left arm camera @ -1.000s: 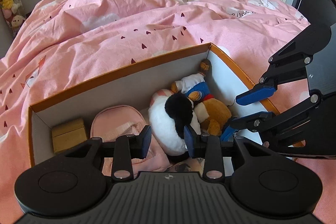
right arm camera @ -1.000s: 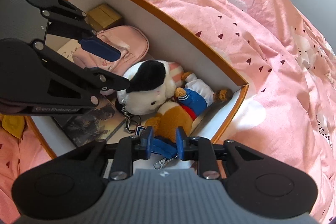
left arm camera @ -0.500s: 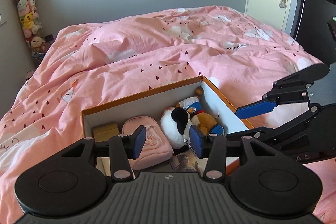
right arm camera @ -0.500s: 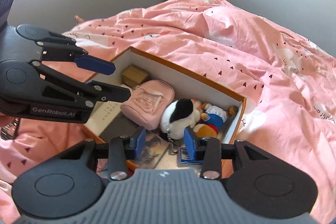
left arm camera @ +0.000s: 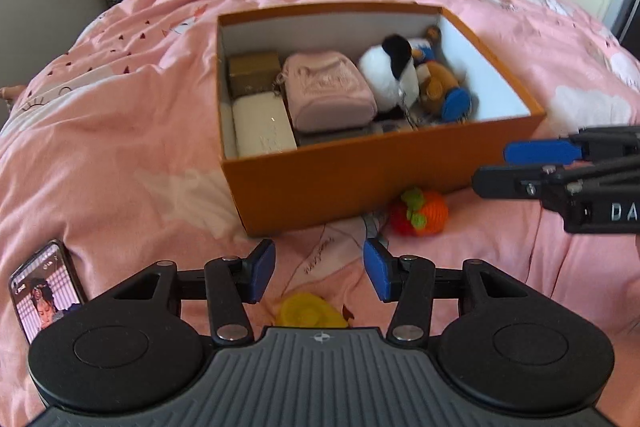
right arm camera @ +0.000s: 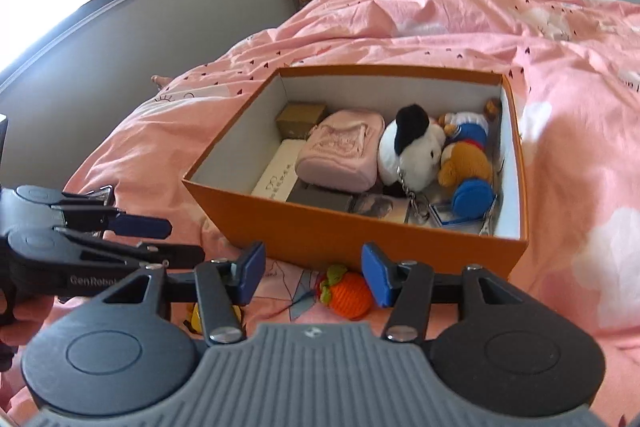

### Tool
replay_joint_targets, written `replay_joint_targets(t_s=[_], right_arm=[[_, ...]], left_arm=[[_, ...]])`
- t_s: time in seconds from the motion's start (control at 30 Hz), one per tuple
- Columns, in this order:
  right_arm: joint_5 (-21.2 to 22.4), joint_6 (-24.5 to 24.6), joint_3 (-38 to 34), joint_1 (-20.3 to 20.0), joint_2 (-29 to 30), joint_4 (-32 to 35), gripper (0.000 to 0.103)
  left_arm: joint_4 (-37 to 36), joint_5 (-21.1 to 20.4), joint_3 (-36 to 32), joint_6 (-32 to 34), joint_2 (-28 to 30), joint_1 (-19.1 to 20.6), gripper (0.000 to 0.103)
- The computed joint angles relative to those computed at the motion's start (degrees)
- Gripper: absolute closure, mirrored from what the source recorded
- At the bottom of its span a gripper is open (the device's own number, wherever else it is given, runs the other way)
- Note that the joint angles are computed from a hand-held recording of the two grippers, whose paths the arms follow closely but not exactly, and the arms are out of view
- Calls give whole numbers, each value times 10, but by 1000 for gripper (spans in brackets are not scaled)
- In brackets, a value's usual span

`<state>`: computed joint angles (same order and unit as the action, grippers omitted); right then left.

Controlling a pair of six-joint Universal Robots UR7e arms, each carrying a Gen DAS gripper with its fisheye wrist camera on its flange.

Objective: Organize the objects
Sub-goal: 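Withdraw both tools toward the yellow tape measure and orange crocheted fruit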

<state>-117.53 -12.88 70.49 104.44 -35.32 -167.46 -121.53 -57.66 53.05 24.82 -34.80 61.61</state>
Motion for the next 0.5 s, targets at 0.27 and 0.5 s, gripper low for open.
replay_joint_targets(t_s=[0.27,0.5], right_arm=[[-28,41,-3,-9,25,18,41],[-32,53,-22,-16,36,67,39]], left_arm=[[-14,66,69,171,-16,3,31],[-13,94,87,224,-12,8,23]])
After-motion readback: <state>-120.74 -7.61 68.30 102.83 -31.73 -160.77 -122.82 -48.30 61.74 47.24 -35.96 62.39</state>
